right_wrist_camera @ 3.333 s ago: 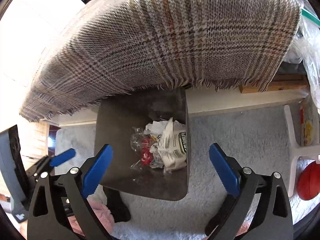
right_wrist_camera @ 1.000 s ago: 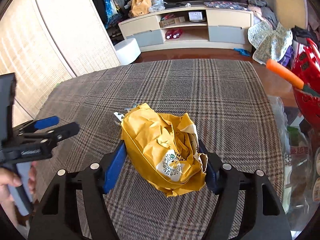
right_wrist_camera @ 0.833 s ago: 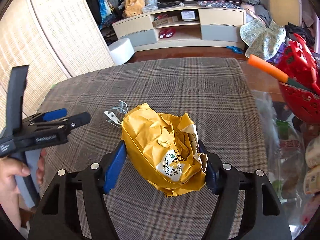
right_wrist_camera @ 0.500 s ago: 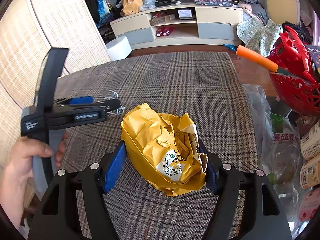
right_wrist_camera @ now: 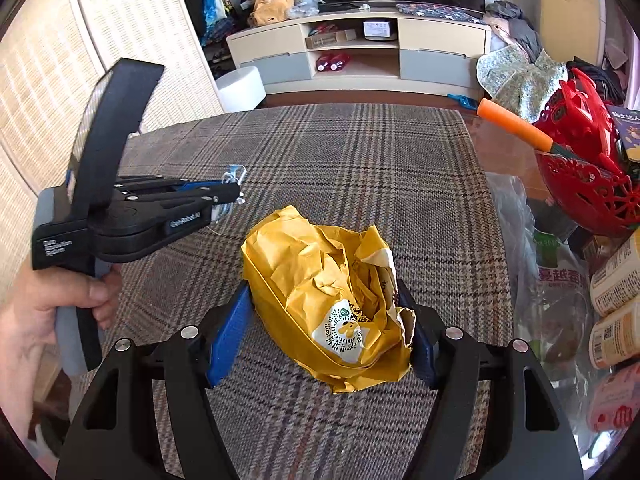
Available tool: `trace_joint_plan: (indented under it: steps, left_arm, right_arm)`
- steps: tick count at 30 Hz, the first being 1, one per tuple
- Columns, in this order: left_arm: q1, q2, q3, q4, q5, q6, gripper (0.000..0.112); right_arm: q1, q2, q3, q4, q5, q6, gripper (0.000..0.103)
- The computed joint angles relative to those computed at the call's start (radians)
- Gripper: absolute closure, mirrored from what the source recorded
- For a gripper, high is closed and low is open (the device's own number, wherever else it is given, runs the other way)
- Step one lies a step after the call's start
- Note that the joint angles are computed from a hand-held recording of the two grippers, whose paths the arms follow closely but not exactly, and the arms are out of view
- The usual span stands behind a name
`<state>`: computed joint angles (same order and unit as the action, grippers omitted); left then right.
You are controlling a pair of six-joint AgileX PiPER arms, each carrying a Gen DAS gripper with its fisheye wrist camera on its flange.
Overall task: Collect trash
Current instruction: 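Carry the plastic piece and yellow bag over the bin with both tools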
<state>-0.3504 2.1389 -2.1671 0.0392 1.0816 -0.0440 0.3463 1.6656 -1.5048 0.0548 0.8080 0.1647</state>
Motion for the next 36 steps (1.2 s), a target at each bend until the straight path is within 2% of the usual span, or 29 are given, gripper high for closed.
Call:
trace_joint_plan:
  steps: [3, 10, 17, 20, 26, 29, 32, 36]
  left_arm:
    - [-0.003, -0.140, 0.148, 0.009, -0.027, -0.016, 0.106]
    - [-0.035, -0.444, 0.391, 0.030, 0.018, -0.068, 0.106]
    - [-0.108, -0.758, 0.634, 0.066, 0.073, -0.179, 0.106]
    - [-0.148, -0.886, 0.725, 0.072, 0.090, -0.238, 0.106]
    - [-0.341, -1.121, 0.948, 0.176, 0.104, -0.434, 0.106]
    - [-0.482, -1.212, 1.098, 0.242, 0.090, -0.568, 0.106]
    - [-0.537, -1.284, 1.249, 0.256, 0.044, -0.653, 0.106]
    - [-0.496, -1.346, 1.428, 0.193, -0.060, -0.654, 0.106]
  right_arm:
    - [0.030, -0.047, 0.009, -0.039, 0.032, 0.051, 0.033]
    - [0.165, -0.198, 0.041, -0.176, 0.151, 0.248, 0.033]
    - [0.434, -0.391, 0.142, -0.389, 0.290, 0.555, 0.033]
    - [0.547, -0.463, 0.210, -0.442, 0.322, 0.685, 0.033]
    - [0.821, -0.563, 0.367, -0.558, 0.385, 0.990, 0.033]
    - [0.924, -0.570, 0.443, -0.573, 0.383, 1.089, 0.033]
    - [0.981, -0.563, 0.524, -0.570, 0.348, 1.155, 0.033]
    - [1.006, -0.566, 0.660, -0.552, 0.236, 1.236, 0.033]
